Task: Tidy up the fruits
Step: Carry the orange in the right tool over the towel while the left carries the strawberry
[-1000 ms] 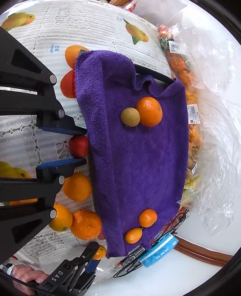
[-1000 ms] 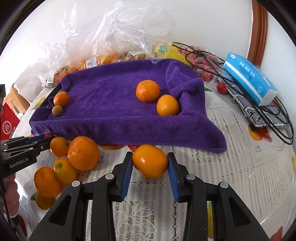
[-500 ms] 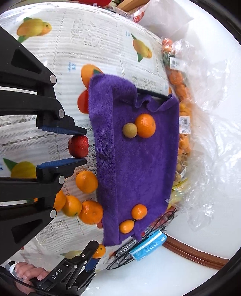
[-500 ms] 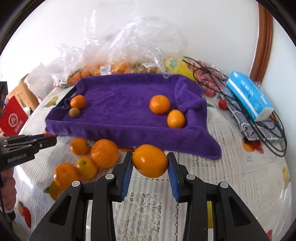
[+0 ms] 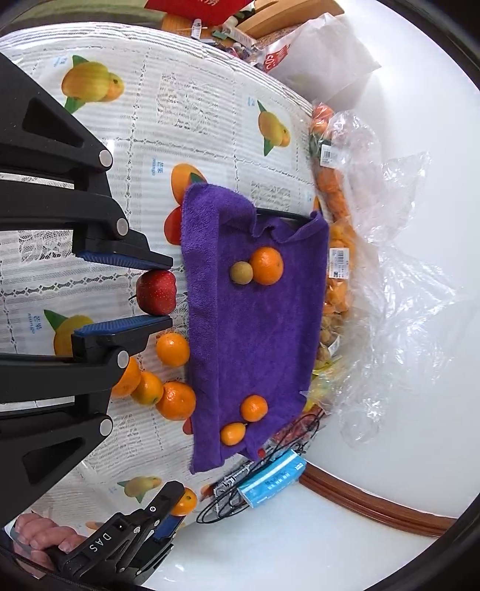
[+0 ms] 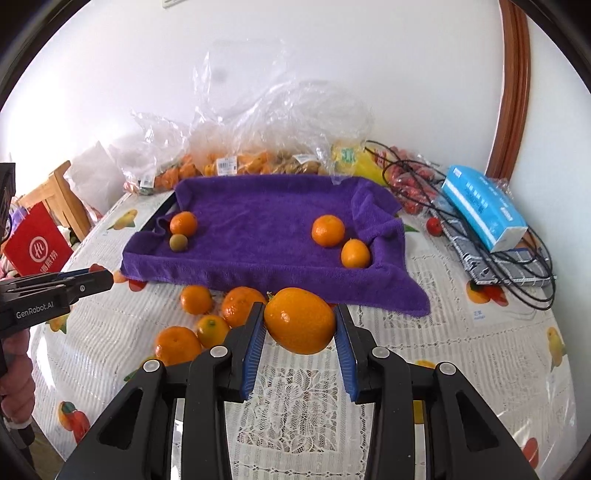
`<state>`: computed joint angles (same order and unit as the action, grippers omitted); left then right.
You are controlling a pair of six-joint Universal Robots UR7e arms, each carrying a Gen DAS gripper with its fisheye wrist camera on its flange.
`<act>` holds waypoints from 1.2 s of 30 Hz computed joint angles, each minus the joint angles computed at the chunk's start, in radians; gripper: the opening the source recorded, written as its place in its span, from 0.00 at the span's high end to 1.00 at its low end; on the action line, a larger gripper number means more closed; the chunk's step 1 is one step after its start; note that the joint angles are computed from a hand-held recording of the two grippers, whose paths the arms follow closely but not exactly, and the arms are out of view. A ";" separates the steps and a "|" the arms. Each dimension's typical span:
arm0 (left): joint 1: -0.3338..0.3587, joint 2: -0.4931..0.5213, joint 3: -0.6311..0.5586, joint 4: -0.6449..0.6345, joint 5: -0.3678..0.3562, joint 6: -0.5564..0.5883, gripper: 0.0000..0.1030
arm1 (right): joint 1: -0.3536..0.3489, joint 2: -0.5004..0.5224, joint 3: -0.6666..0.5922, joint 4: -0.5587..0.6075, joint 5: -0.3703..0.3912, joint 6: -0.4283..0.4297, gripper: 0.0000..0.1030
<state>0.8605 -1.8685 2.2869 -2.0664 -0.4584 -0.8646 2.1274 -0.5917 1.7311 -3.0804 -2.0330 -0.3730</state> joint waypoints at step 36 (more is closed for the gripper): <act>0.174 0.292 -0.119 -0.729 0.003 0.612 0.77 | -0.021 0.217 -0.337 0.043 0.060 -0.042 0.64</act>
